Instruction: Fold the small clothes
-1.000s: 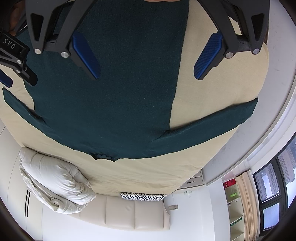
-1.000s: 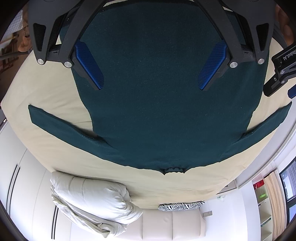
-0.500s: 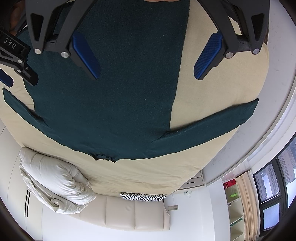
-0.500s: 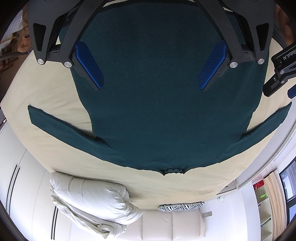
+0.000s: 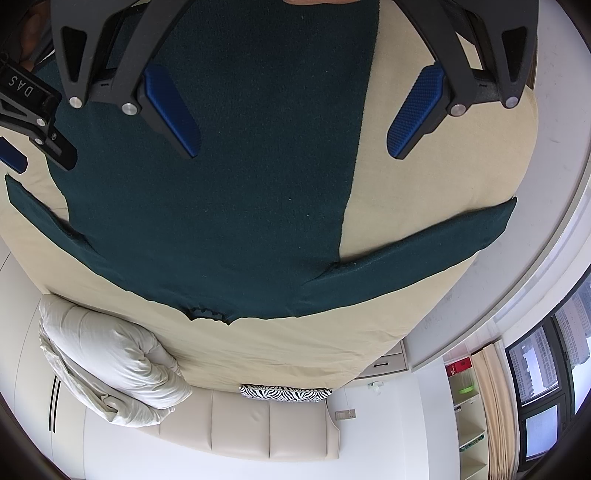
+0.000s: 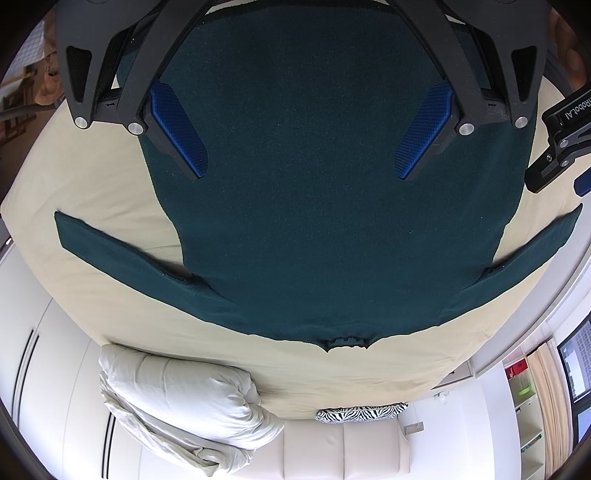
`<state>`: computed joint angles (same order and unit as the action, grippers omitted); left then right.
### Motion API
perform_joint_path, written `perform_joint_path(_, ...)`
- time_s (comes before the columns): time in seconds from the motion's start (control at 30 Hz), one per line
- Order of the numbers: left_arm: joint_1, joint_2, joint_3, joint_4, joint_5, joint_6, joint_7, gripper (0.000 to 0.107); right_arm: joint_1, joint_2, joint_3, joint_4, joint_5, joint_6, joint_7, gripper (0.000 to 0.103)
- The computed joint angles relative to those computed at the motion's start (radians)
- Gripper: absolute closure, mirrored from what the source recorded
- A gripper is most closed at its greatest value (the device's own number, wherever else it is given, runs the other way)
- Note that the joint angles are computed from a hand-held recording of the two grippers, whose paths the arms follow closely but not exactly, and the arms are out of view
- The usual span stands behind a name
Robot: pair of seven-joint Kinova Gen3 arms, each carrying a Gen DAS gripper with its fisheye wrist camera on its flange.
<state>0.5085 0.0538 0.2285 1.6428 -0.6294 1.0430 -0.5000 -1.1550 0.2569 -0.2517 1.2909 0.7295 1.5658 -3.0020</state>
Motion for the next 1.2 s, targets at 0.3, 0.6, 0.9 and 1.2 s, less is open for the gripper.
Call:
perform_joint_path(0.3,0.101,0.003,-0.109,0.004,0.014,-0.008,0.008,0.005,0.003,-0.002,-0.001,0.007,-0.008,-0.008,-0.003,0.0)
perform_joint_path(0.6,0.089,0.035,-0.121,-0.02,0.076,0.003,0.0,0.005,0.059,-0.06,0.006,0.076,-0.04,-0.066,-0.02,0.0)
perform_joint_path(0.9,-0.191,0.035,0.022,0.015,0.373,-0.128,-0.192,0.005,0.078,-0.406,0.258,0.45,-0.026,-0.206,-0.247,0.0)
perform_joint_path(1.2,-0.046,0.071,-0.175,-0.018,0.525,-0.232,-0.358,0.005,0.245,-0.774,0.597,0.804,-0.044,-0.529,-0.379,0.012)
